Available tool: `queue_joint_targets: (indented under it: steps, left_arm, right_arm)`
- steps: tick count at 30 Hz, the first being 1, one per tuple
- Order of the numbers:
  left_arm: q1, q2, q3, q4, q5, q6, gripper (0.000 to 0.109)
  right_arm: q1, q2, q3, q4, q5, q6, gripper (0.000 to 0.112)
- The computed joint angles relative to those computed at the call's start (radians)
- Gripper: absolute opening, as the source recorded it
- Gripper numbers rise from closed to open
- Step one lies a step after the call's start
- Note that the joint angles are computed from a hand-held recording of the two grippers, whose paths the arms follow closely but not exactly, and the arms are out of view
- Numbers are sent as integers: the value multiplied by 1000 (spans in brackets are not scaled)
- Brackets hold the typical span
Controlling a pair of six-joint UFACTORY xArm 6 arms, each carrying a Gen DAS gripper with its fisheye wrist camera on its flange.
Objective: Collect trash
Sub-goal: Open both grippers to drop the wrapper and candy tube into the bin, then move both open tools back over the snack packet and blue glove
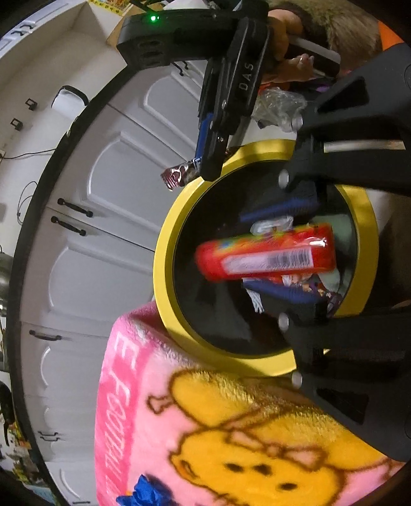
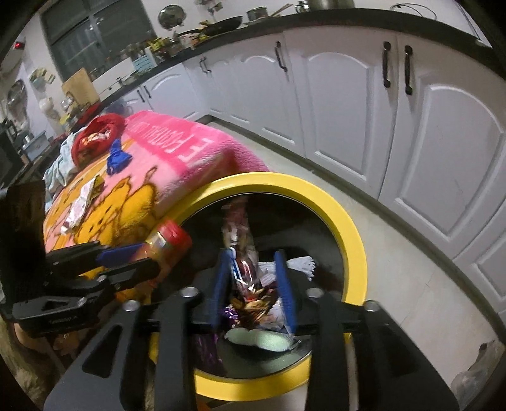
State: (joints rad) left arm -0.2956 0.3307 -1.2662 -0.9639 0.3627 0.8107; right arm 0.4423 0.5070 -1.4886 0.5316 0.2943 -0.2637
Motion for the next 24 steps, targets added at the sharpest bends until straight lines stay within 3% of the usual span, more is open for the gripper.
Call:
queue_joint_targets:
  steps: [6,10,15,17,24]
  left_arm:
    - [5,-49,51,-33,-55,37,58]
    - [11,-88,81,-66,-99,66,75]
    - [25,-130,109,-100,-139,94,90]
    - [33,-146,121,-117,-150,109,92]
    - [52,-206,171,-161,-225,120,92]
  right_arm:
    - [-1,-8,10,24,-23,-4,49]
    - [3,-15,10,16,-39,4,50]
    - [16,-32,14,-26,-72,32,63]
    - [21,-43,21,-72,-92,70,73]
    - [45,-54,25,-207,-148,170,78]
